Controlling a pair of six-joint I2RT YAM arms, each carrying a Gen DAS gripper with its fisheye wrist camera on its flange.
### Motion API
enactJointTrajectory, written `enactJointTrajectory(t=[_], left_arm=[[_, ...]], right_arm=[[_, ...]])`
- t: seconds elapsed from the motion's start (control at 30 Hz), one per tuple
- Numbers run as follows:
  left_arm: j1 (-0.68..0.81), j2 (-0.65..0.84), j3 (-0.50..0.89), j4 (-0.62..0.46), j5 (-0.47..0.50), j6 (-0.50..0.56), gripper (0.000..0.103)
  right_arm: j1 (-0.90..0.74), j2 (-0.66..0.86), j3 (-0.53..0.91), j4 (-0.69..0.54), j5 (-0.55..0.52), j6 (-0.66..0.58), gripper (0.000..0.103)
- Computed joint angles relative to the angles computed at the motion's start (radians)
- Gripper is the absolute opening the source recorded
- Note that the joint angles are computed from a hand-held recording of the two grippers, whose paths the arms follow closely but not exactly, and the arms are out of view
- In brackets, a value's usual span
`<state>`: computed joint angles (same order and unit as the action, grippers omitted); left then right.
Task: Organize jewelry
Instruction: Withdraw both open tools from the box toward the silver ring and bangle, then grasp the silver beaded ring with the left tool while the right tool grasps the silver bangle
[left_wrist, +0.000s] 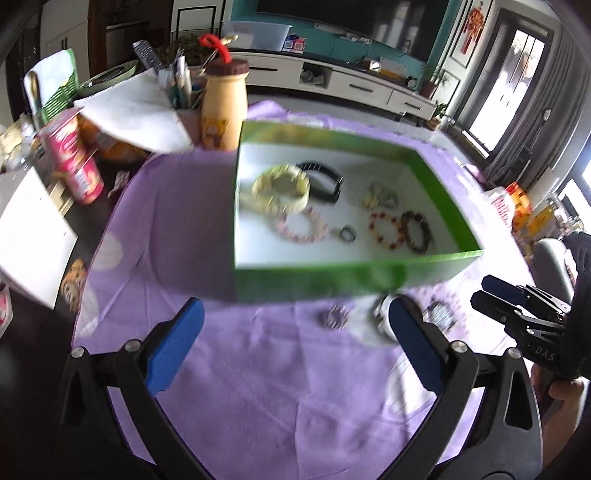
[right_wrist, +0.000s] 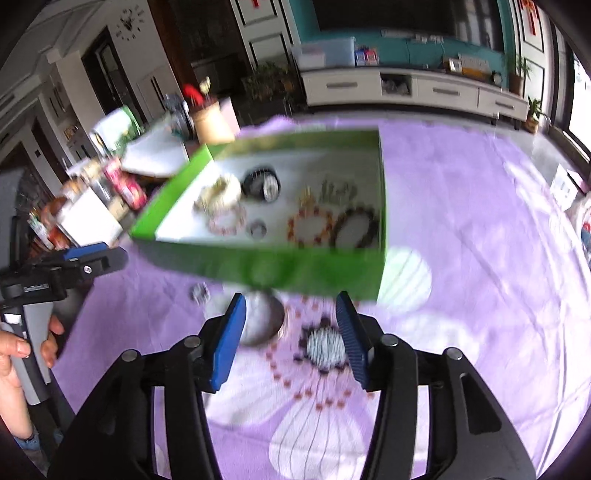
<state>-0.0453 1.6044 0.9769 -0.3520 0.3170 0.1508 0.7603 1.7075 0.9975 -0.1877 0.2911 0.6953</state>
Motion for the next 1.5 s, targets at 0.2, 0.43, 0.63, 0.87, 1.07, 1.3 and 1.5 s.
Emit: enactJointTrajectory(t=[0.2,0.43,0.63,0.87,1.07,1.3,1.5], left_arm=[[-0.006,0.009,-0.142,0.123,-0.032,0.016,0.101],[0.009,0.023,-0.182,0.160,-0.024,0.039,0.101],[-0.016,0.039,-0.175,0.176,-0.025,0.047,0.101],[-0.073,0.064,-0.145,0.183,-0.033,0.046,0.101],[-0.137,0.114,-0.112,0.212,-0.078,0.047,0.091],[-0.192,0.183,-0.085,0.248,-0.130,0.051,0.066],[-0.218,0.181,-0.116,0.316,-0.154,0.087,0.045]], right_arm=[[0.032,0.096,-0.031,0.082,-0.002,0.139,0.049],[0.044,0.196,0.059,0.067,0.030,0.142,0.034],[0.051,0.299,0.203,-0.060,0.125,0.099,0.016],[0.029,0.271,0.152,-0.031,0.124,0.105,0.004],[0.002,0.119,-0.069,0.121,0.081,0.125,0.004],[-0.010,0.032,-0.188,0.170,0.076,0.154,0.004],[-0.016,0.026,-0.207,0.210,0.069,0.154,0.004]])
